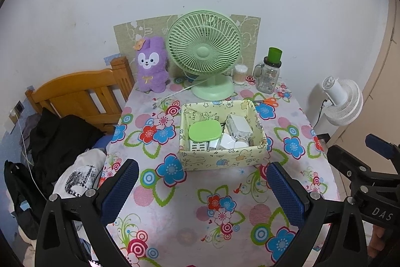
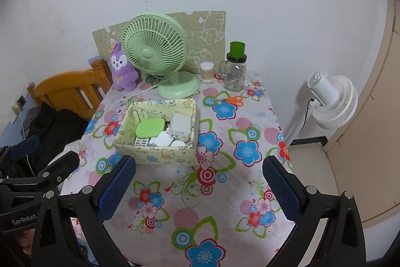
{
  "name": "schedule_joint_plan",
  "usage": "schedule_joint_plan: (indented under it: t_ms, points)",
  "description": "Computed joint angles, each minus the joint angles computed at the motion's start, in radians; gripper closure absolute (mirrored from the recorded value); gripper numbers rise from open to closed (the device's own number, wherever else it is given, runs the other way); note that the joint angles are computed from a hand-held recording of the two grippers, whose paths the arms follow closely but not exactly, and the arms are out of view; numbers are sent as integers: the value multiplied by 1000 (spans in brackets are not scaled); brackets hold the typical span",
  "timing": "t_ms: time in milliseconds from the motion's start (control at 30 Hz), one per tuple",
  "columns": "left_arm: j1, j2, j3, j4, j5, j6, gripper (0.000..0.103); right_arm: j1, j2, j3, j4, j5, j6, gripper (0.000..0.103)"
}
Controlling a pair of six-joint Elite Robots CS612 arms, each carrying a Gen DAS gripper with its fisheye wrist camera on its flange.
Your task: Organize rigid objects
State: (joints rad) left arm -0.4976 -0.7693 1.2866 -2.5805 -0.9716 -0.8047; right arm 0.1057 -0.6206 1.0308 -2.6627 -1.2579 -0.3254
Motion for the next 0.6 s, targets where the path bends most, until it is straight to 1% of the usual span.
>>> schedule_joint_plan:
  t_ms: [133,600]
  points:
    - [0,1,-4,12,6,0,0,1,-2,2,1,7,-3,1]
    - [2,2,-3,4,2,6,0,2,-1,3,1,12,0,1]
